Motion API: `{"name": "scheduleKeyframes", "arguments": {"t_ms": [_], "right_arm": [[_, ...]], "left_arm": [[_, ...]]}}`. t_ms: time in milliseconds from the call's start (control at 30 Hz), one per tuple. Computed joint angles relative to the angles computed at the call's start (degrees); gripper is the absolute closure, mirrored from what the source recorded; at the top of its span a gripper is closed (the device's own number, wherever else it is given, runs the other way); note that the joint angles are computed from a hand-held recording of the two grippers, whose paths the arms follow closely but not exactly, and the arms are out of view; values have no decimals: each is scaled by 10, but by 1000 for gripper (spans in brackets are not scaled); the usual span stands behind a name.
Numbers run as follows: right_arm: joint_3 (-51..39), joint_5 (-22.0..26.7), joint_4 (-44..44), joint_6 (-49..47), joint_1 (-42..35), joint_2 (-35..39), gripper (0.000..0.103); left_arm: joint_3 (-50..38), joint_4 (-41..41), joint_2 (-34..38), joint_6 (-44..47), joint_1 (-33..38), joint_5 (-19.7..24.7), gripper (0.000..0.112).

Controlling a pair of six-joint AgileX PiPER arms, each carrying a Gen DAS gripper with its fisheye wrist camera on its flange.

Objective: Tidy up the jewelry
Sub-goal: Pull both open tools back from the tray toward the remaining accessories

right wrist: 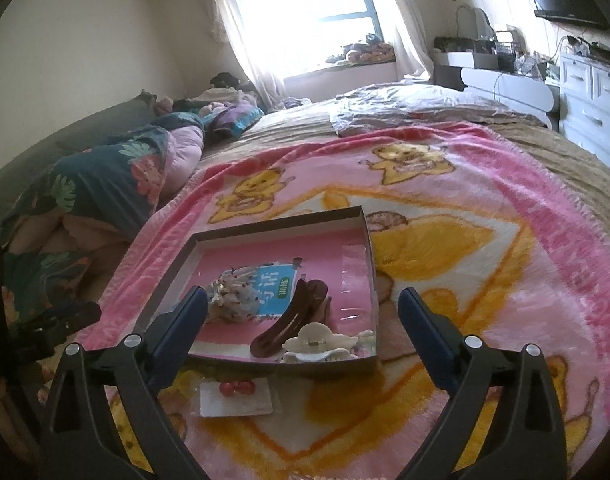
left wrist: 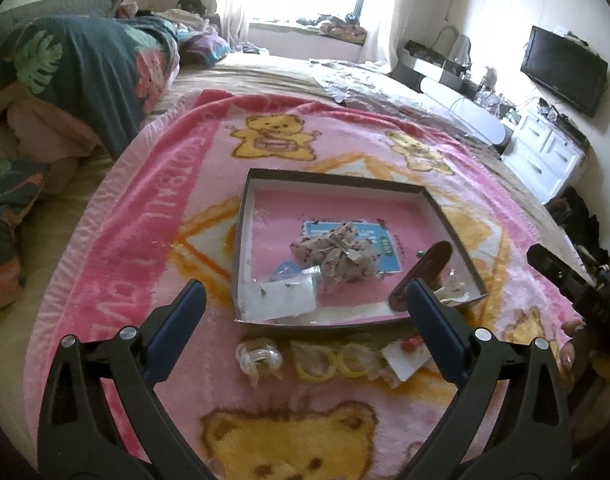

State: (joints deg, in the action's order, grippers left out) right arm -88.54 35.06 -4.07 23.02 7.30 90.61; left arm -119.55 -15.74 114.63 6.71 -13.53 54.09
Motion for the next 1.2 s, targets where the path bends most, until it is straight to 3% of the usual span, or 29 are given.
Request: {"name": "scheduleKeyframes", "arguments": {"t_ms": [467, 1200], "right_arm": [[43, 10, -3, -7, 8, -87, 7], [115, 41, -122, 62, 95, -189, 7]], "left_arm": [[112, -2, -111, 5, -13, -38, 19], [271, 56, -227, -18, -35, -86, 19]]}}
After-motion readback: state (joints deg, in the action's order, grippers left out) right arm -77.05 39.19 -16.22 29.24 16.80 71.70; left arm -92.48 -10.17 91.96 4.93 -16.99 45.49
